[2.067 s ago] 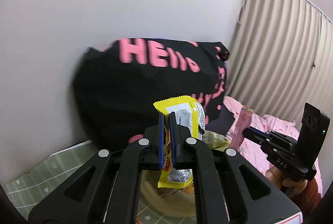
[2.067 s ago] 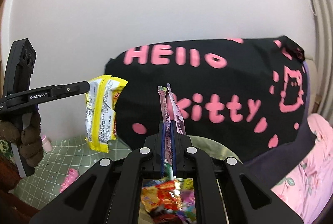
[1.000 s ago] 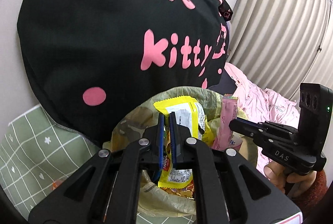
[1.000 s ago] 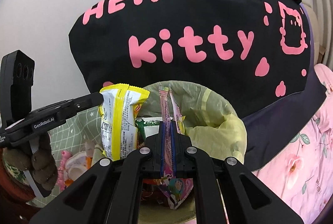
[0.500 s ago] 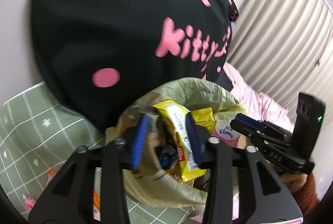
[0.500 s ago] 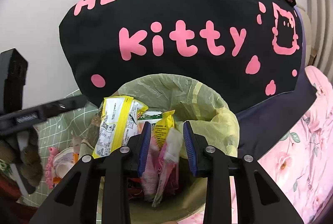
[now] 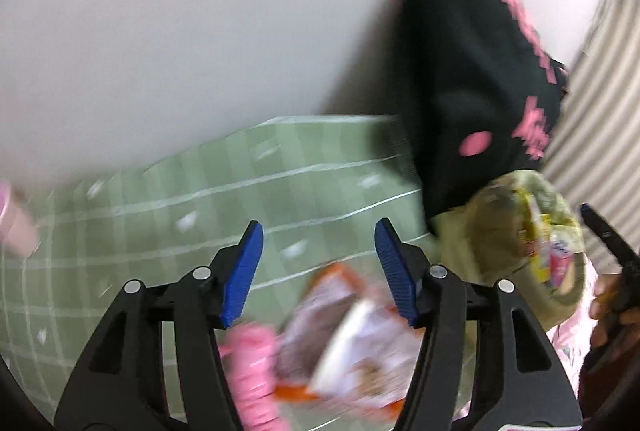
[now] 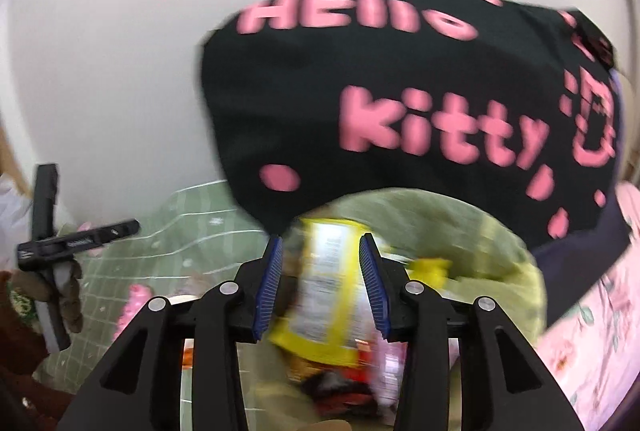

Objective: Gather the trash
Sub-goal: 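Move both tools back over the remaining wrappers on the table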

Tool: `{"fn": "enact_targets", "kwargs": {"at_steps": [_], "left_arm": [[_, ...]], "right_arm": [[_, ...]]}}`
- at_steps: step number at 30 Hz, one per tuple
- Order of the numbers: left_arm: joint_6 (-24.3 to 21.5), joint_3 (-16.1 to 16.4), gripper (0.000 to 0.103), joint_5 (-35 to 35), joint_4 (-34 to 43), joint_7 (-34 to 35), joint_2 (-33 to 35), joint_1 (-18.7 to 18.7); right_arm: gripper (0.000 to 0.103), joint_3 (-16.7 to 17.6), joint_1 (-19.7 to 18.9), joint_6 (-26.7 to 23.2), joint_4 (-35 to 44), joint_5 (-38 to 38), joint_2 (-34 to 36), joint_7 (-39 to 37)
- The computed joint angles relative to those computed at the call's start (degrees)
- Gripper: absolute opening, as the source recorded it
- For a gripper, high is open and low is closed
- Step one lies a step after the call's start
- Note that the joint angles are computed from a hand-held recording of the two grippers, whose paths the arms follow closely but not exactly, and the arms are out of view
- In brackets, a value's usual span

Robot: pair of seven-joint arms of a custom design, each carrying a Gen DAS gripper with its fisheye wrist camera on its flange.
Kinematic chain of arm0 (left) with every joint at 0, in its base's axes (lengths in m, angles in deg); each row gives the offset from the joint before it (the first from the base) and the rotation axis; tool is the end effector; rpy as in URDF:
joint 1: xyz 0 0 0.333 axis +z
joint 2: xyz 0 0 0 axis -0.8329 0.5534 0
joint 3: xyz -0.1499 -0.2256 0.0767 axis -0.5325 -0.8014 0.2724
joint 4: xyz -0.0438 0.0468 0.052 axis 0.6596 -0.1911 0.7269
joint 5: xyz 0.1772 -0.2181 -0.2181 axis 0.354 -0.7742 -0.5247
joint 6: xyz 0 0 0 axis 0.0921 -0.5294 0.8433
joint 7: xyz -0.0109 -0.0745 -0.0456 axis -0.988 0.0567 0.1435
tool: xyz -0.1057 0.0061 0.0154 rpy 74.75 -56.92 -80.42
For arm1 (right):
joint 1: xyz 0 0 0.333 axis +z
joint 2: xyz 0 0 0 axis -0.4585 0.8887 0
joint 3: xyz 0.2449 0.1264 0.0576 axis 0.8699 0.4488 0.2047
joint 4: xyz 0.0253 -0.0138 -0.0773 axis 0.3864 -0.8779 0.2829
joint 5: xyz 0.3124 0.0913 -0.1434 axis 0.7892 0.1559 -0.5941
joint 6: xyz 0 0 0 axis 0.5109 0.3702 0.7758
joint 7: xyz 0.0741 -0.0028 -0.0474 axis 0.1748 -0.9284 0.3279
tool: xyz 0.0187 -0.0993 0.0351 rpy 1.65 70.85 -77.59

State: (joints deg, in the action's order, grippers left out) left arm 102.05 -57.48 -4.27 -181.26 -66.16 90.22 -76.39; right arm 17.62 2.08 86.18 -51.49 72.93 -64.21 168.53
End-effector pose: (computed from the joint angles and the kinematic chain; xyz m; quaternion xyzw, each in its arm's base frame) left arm 0.5340 -0.3167 0.4245 -0.7083 0.6023 -0.3387 0.1441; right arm 0.5418 0.3276 0.5024 -0.7278 0.5470 -0.1870 0.3689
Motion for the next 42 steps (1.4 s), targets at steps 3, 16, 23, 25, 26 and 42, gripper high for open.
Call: {"fn": "enact_targets", "kwargs": {"at_steps": [3,16,23,25,26,42], "left_arm": [[1.5,0.5,0.055,-0.6,-6.5,-2.3,-3.2,1.3],[9.6,-13.2,0.059,-22.1,-13.6,24.7,-4.5,11.0],[-1.9,-12.7,0.059,-25.8,2.5,37.5,7.9,4.8],[-3.2,-13.2,0.059,-28.4,5.2,39.6,10.3,4.8],[-3.8,-14.2,0.059,-30.6,6.3,41.1,11.5,5.5],[2.7,-9.9,0.004,-35.0,-1.2,38.2,3.9,3.4]], "right_arm": [[0.038,4.5,-1.3,-1.3,4.8,6.3,4.1,-7.6],[0.038,6.3,4.1,-23.3,19.7,16.9,16.6,-22.4],[0.038,7.2,2.9,-24.3,9.7,18.5,10.3,-26.7],[0.038,7.3,2.9,-24.3,7.0,18.8,8.8,-26.8],[0.038,7.3,3.0,-24.2,6.1,18.7,8.4,-26.6],[0.038,8.0,2.7,-21.2,5.8,21.1,9.1,-26.2]]}}
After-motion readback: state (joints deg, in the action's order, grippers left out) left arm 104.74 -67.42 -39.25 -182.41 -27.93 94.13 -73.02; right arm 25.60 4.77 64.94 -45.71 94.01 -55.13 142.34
